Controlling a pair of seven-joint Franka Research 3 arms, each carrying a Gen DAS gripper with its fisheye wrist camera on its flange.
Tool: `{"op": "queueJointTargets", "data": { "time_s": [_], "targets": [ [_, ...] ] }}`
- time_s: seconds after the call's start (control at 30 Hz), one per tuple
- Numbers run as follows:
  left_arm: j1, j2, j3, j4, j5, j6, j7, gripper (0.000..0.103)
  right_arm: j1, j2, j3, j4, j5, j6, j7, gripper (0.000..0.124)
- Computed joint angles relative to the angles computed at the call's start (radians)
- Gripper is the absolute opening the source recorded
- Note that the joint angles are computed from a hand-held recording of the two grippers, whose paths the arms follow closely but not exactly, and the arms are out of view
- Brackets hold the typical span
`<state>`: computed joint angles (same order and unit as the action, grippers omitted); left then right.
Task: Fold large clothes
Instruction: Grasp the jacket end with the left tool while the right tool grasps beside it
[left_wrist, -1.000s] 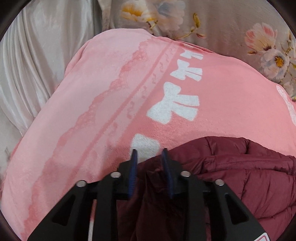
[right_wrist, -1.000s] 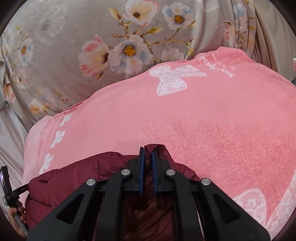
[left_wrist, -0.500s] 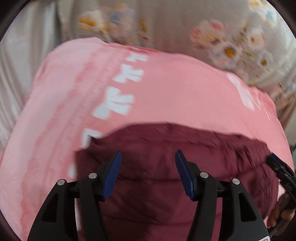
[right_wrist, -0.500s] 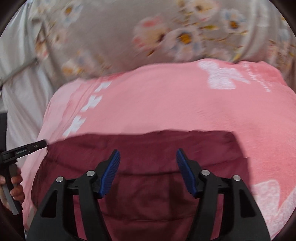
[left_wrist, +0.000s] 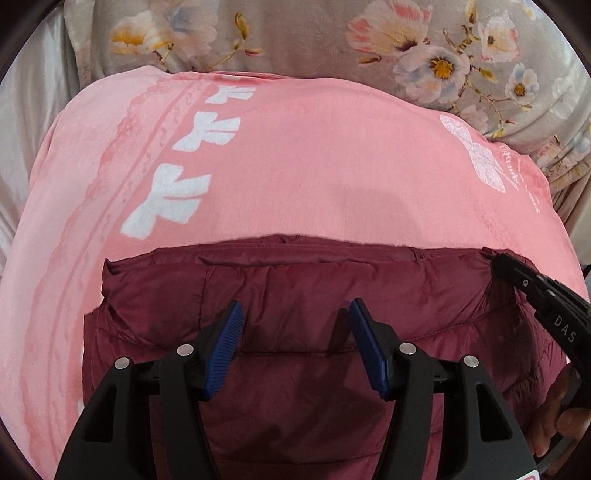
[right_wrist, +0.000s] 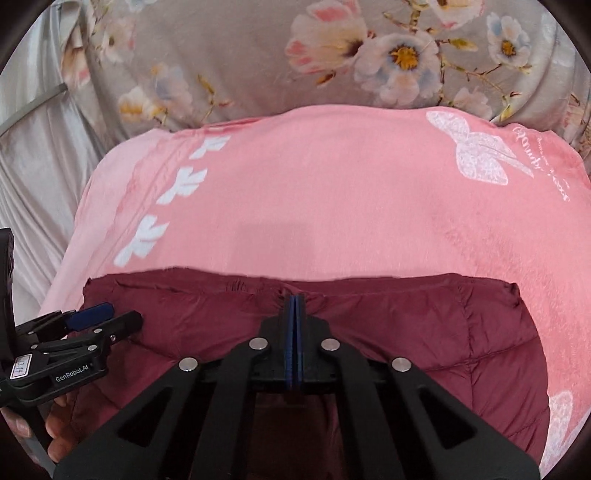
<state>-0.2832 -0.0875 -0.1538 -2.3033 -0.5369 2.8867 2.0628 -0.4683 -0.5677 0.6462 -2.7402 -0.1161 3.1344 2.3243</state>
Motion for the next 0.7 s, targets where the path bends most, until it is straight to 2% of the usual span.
{"op": "queueJointTargets", "data": {
  "time_s": [0.17,0.27,0.37,0.57,0.63,0.67,0.7],
  "targets": [
    [0.03,0.093,-0.038,0.062,0.165,0.037,-0.159,0.059,-0.137,0.109,0.103,0.048,-0.055,0.008,0.039,0.0],
    [0.047,0.133,-0.061,0.067,0.24,0.095,-0.22,0.06,-0.169,0.152,0.121,0.046,-0.062,0.048,0.056,0.0],
    [0.064,0.159,-0.082,0.06,0.292,0.15,-0.258,0.062,-0.205,0.172,0.154,0.046,-0.046,0.077,0.047,0.0],
    [0.117,0.199,-0.141,0.05,0.335,0.244,-0.301,0.066,-0.333,0.14,0.303,0.043,0.007,0.108,0.027,0.0],
    [0.064,0.206,-0.075,0.041,0.462,0.274,-0.413,0.067,-0.362,0.13,0.34,0.043,0.028,0.115,0.02,0.0],
    [0.014,0.208,-0.014,0.038,0.546,0.287,-0.488,0.067,-0.376,0.124,0.357,0.043,0.038,0.118,0.017,0.0],
    [-0.012,0.209,0.018,0.036,0.596,0.295,-0.533,0.067,-0.391,0.114,0.376,0.042,0.048,0.121,0.016,0.0]
  ]
}}
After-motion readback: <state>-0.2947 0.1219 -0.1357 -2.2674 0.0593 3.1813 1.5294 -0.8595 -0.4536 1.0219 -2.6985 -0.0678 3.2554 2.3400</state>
